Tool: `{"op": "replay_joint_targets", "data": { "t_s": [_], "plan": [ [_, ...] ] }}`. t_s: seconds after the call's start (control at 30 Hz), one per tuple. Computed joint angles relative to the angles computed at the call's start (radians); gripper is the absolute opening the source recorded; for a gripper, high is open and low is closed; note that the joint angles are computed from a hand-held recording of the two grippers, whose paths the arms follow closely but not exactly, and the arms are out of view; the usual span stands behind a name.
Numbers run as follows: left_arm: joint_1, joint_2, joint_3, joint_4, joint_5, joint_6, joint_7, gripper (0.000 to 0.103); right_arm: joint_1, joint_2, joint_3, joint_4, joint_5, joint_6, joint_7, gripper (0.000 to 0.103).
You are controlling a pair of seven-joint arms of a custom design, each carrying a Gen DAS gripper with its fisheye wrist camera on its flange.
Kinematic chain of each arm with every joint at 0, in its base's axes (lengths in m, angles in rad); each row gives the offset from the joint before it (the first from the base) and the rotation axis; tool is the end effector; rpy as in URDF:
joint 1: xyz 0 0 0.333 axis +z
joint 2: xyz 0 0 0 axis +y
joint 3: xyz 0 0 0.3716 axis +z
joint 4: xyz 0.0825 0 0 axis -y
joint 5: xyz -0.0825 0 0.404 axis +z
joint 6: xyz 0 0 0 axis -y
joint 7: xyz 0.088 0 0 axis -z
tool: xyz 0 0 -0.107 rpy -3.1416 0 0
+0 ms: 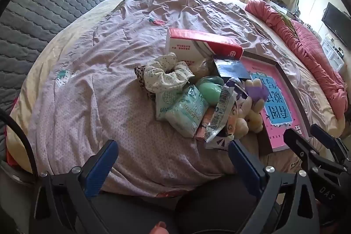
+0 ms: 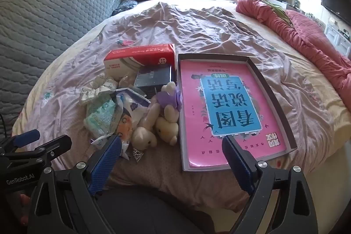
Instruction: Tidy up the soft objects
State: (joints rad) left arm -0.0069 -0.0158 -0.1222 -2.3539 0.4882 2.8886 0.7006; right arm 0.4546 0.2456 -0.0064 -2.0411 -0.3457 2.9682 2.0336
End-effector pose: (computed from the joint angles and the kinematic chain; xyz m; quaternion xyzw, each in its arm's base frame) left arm 0.5428 -0.0983 0.4346 -0.7703 0.5676 -0.2182 0.1920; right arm 0.5869 0.3082 0.4398 -0.7586 0.5559 -0.1873 0.2837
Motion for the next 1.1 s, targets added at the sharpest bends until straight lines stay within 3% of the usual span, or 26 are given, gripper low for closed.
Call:
{"op": "replay_joint_targets", "data": {
  "t_s": [0.07, 0.33, 0.4, 0.5, 0.73, 1.1],
  "plan": [
    [-0.004, 0.001, 0.001, 0.002, -0.056, -0.005, 0.04, 0.101, 0.019, -0.005, -0.023, -0.011, -0.045, 0.016, 0.042, 0.093],
    [-0.007, 0.002, -0.011, 0.006, -0.001, -0.017, -0.016, 0.101, 0.017, -0.006, -0.018, -0.008, -0.047, -0.002, 0.051, 0.093],
    [-0.006, 0.0, -0.002, -0.005, -0.057, 0.003, 0.038, 0.101, 0.016, -0.004, -0.015, -0.008, -0.048, -0.003, 0.054, 0.093],
    [-0.006, -0.002, -0.003, -0.004, -0.047, -0.004, 0.032, 0.101, -0.002, -0.005, 0.002, -0.008, -0.028, -0.002, 0.032, 0.093],
    [0.001, -0.003, -0.001, -0.006, -0.012, -0.002, 0.009, 0.101, 0.026, -0.011, -0.032, -0.012, -0.071, 0.002, 0.071, 0.093],
    [0.002, -0.003, -0.002, 0.002, 0.021, -0.009, -0.009, 0.101, 0.017, -0.012, -0.024, -0.008, -0.096, -0.002, 0.089, 0.093]
  ]
}}
